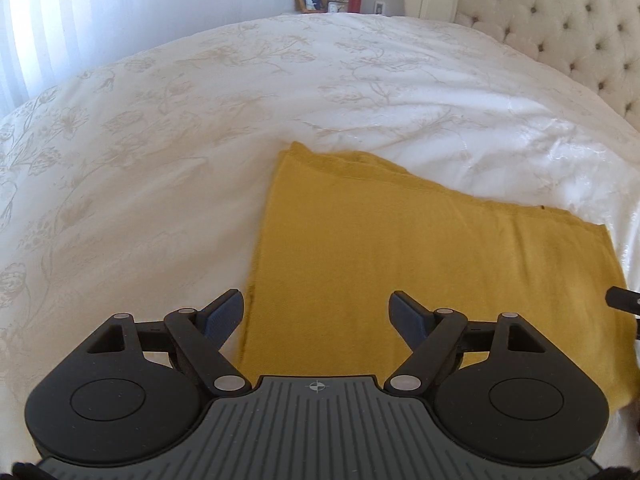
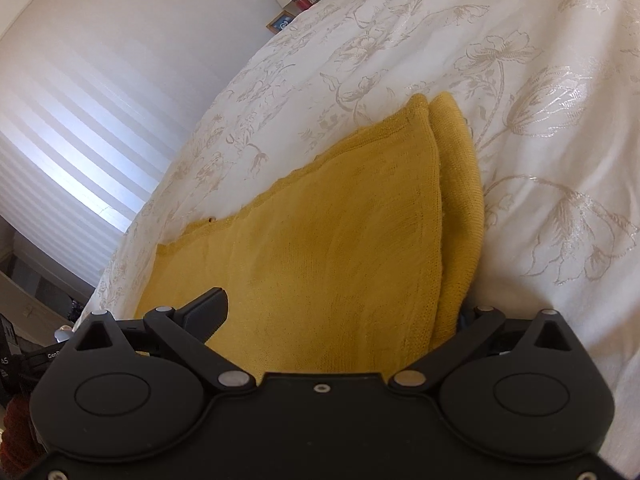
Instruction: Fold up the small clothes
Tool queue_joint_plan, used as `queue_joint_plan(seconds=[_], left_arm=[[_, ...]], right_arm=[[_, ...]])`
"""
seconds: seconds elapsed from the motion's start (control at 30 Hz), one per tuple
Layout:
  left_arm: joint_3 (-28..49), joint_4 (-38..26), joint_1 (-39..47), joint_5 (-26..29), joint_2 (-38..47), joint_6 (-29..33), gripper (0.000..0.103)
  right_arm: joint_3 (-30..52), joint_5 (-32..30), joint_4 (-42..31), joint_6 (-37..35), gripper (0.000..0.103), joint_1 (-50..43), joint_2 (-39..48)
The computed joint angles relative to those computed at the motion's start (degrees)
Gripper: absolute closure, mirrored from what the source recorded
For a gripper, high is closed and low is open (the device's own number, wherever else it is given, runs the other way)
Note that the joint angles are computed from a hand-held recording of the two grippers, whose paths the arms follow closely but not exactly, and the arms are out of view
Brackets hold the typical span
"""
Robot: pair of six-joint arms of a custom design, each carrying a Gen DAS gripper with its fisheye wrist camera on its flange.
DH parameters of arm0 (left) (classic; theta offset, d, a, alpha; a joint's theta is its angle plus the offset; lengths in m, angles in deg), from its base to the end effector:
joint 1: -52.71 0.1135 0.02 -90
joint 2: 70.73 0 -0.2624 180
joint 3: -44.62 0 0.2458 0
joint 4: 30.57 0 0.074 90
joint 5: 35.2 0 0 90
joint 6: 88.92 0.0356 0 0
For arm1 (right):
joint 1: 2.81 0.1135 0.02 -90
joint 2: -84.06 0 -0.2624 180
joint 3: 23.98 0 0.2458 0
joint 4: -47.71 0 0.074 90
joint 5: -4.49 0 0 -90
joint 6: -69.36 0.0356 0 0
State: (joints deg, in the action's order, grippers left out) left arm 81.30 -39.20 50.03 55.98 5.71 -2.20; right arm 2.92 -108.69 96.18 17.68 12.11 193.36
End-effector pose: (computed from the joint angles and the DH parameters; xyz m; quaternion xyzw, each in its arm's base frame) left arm 0.2199 -0.0110 0.1294 -0.0012 0.9348 -0.0281 0.3542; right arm 0.2165 0.0722 0.0579 0.0829 0.8658 0.3648 0.3322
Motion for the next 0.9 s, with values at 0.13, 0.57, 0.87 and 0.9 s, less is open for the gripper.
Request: queue_joint_plan(seconds=[0.13,0.57,0.87,0.9], left_arm=[[-0.9,0.3,7.7,5.5,-0.3,4.2,0.024],[0.1,3.6,21.5,17.8,4.6,15.0,0.024],[1.4,1.0,30.9,28.0,7.1,20.2,0.024],[1.8,0.1,31.7,28.9,7.0,20.8,0.024]], right_arm=[[0.4,3.9,-5.8,-1.7,0.02,1.7,-3.6],[11.6,18.6,-46.1,-0.7,0.077,8.3,-18.7],[26.2,31.1,-68.1,1.8,0.081,19.6,-24.2],[28.2,32.0,-69.7,1.7,0.081,20.9,-24.5]])
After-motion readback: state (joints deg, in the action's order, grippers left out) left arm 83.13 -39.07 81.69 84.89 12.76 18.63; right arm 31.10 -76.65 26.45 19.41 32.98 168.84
